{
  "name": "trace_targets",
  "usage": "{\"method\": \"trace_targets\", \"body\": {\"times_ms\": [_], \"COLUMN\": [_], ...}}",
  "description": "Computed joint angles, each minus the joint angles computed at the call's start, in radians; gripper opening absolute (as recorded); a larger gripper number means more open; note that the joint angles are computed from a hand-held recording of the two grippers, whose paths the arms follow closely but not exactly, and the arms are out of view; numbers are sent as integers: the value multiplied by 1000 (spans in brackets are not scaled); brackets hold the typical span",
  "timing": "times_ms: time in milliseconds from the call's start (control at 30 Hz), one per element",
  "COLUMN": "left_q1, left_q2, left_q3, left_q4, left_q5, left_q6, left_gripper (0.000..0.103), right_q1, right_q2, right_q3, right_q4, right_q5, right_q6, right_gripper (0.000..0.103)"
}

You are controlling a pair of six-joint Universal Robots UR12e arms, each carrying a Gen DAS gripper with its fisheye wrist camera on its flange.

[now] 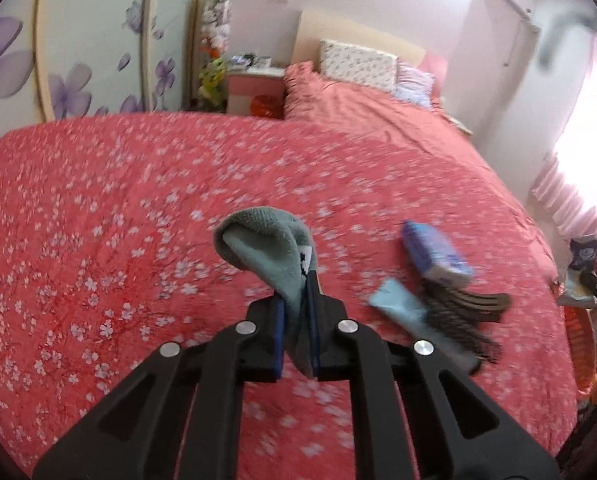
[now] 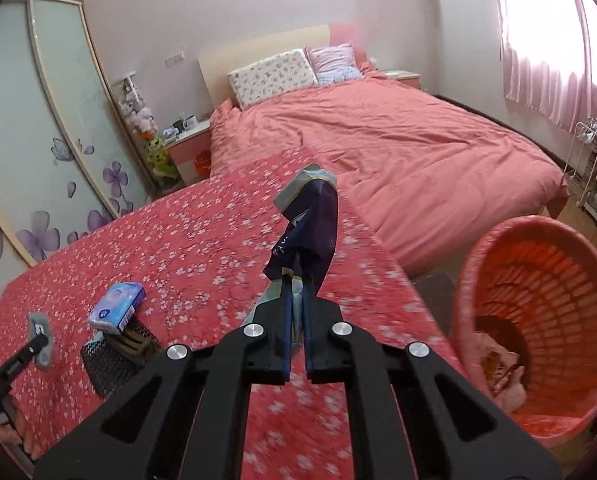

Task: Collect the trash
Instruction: 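Carry grey sock and navy sock to the orange basket with both tools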

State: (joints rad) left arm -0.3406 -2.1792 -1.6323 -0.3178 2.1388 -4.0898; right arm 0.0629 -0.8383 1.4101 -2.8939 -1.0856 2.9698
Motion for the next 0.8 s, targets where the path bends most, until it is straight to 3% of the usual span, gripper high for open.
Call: {"method": "trace_targets", "body": {"times_ms": [333, 567, 800], "left_q1": [-56, -94, -123], "left_q2": [-31, -112, -208], "left_q3": [121, 293, 464], "left_q4": [35, 37, 9], "left_q5": [-25, -107, -201], "left_q6": [112, 237, 319], "left_gripper": [10, 10, 10], "right_q1": [-41, -68, -98], "right_q2": [-43, -54, -52], "right_q3": [73, 103, 112], "right_q4": [-121, -208, -247], "right_q5": [1, -33, -75], "right_q6": [-22, -38, 11], "right_gripper": [5, 5, 5]}}
